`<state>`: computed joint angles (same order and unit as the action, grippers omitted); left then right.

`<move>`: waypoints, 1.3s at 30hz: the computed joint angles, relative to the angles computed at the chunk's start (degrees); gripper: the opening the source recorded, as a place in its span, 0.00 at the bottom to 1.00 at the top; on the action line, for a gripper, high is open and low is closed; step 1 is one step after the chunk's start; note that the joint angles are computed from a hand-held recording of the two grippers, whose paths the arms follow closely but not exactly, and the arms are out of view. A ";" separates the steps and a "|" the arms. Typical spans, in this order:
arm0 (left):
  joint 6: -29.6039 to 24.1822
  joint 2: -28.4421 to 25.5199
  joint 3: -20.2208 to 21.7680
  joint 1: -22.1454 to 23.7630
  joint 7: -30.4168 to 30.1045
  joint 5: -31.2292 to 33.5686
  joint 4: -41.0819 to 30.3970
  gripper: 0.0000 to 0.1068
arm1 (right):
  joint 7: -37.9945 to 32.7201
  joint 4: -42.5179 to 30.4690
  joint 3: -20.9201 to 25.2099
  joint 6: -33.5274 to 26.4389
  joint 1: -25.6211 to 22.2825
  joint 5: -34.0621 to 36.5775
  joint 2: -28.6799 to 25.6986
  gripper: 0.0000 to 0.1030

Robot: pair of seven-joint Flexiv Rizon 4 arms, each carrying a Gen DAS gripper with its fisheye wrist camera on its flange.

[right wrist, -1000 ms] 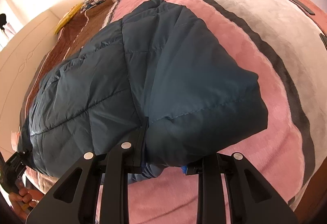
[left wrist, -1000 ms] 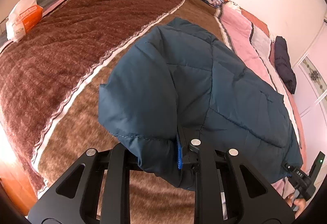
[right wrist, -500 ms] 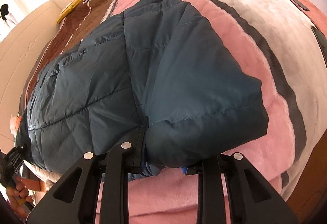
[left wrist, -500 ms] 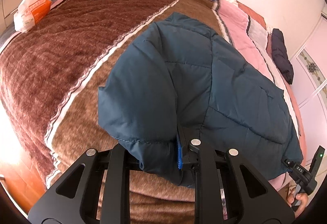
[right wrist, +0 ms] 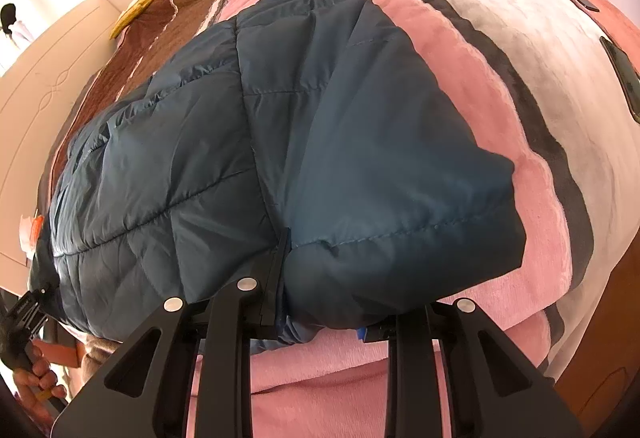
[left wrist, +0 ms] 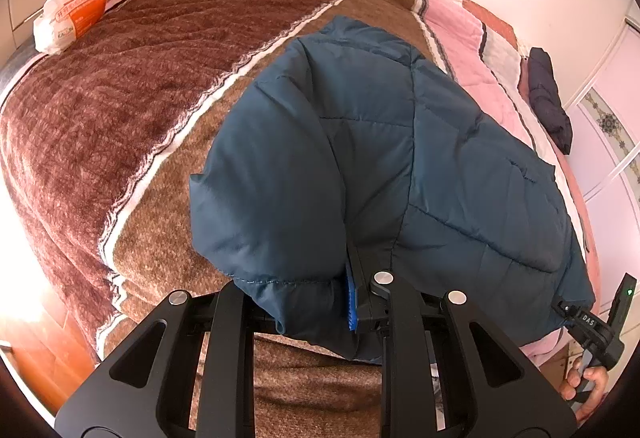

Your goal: Fold large clothes

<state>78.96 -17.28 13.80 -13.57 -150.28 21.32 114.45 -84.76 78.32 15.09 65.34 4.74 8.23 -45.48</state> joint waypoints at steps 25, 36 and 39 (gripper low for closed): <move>0.11 -0.42 -0.28 0.30 0.03 -0.12 0.23 0.21 | -0.32 -1.01 0.20 -0.03 -0.24 -0.31 -1.66 0.29; 2.95 -0.27 -1.37 1.76 3.41 -4.88 2.68 0.31 | -6.28 -7.64 9.92 -10.51 -10.11 13.64 -4.30 0.69; 2.74 -0.40 -1.78 2.04 4.99 -6.68 2.97 0.39 | -11.66 -7.91 11.36 -12.53 -12.24 17.92 -4.07 0.70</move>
